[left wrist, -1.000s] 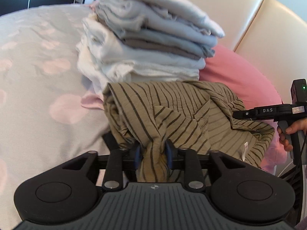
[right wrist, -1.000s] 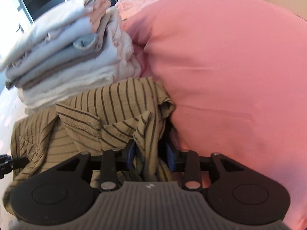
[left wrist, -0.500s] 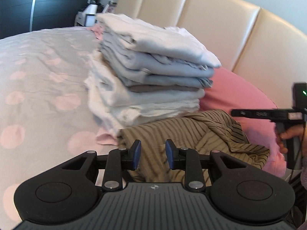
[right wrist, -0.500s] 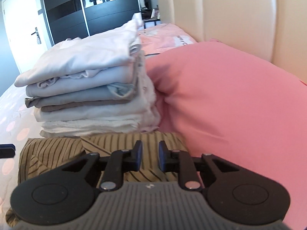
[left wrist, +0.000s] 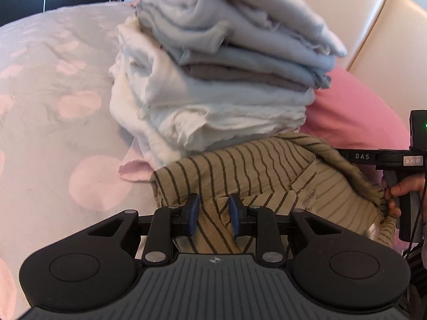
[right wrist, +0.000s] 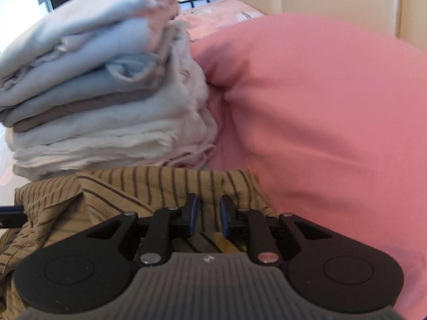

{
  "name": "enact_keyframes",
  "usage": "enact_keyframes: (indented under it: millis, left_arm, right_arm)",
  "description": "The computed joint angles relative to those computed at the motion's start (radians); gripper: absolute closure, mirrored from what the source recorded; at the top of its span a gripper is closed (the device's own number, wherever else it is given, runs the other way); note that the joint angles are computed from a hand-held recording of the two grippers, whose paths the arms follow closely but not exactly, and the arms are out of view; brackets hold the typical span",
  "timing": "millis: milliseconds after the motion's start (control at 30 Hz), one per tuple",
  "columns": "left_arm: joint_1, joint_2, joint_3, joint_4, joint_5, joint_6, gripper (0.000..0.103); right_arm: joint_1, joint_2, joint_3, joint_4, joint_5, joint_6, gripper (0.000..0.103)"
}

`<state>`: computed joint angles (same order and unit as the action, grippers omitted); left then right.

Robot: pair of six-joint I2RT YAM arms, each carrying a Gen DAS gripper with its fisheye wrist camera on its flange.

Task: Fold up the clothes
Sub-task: 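Lower the shirt beside the stack and open both tools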

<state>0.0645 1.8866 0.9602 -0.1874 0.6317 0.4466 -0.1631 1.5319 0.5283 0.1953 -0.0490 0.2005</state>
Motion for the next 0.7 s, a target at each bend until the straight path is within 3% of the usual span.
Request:
enact_keyframes:
  millis: [100, 267, 333, 400, 700]
  left_arm:
    - [0.001, 0.01, -0.003, 0.01, -0.001, -0.002, 0.08]
    - [0.009, -0.05, -0.043, 0.035, 0.011, -0.022, 0.08]
    - [0.02, -0.104, -0.084, 0.053, 0.025, -0.02, 0.079]
    - [0.027, -0.18, -0.139, 0.073, 0.037, 0.005, 0.079]
    - [0.089, -0.505, -0.329, -0.048, 0.094, 0.151, 0.079]
  right_arm:
    - [-0.021, 0.016, -0.008, 0.026, -0.027, 0.02, 0.084]
    - [0.026, -0.068, -0.016, -0.033, 0.043, 0.02, 0.08]
    - [0.027, -0.152, -0.047, -0.043, 0.035, 0.019, 0.066]
    - [0.018, -0.245, -0.077, -0.071, 0.002, 0.017, 0.066]
    - [0.014, -0.687, -0.144, -0.408, -0.012, -0.104, 0.068]
